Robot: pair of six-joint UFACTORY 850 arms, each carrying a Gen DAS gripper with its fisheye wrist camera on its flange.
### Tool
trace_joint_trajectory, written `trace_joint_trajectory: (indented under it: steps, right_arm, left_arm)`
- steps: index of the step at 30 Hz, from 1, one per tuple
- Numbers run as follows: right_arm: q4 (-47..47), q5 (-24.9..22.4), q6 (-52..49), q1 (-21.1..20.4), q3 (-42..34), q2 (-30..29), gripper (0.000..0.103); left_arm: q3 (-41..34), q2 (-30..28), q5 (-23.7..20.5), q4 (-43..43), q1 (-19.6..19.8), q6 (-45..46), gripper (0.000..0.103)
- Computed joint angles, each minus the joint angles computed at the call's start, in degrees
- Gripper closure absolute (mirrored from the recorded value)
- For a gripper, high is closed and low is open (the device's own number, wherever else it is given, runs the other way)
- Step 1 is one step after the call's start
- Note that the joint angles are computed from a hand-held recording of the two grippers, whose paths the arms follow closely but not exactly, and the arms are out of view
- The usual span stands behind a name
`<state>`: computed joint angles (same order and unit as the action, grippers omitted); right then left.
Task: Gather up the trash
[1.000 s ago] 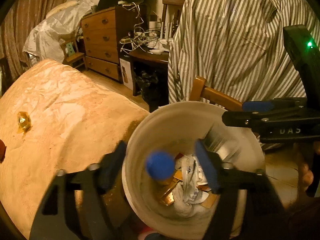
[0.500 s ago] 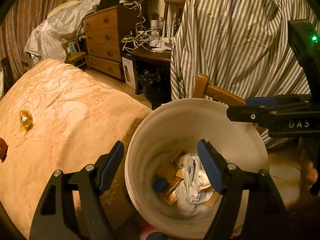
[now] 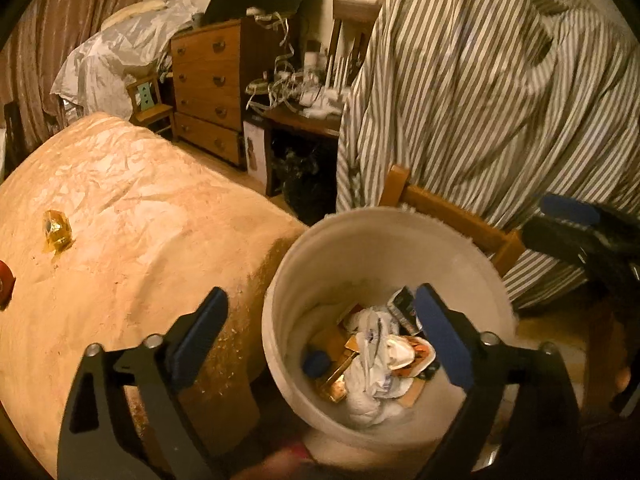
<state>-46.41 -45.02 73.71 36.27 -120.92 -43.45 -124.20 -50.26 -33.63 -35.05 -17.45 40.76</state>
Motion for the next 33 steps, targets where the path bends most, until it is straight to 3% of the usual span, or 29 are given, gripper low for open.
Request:
trace_joint_trajectory:
  steps: [6, 14, 20, 33]
  right_arm:
    - [-18.1, -6.6, 16.5, 8.0, 8.8, 5.1, 0.005]
    - [-27.5, -17.1, 28.6, 16.5, 15.2, 8.3, 0.005]
    - [-29.6, -22.1, 34.3, 21.1, 18.7, 10.1, 0.005]
    - [-27.5, -24.9, 36.3, 23.4, 21.8, 12.8, 0.005]
  left_arm:
    - [13.5, 9.4, 6.5, -17.0, 2.8, 15.3, 0.006]
    - [31.3, 22.0, 12.0, -39.3, 4.3, 38.8, 0.006]
    - [41.3, 29.7, 12.1, -53.8, 5.4, 54.6, 0.006]
    - [50.0, 37.0, 8.5, -61.5, 6.1, 66.3, 0.006]
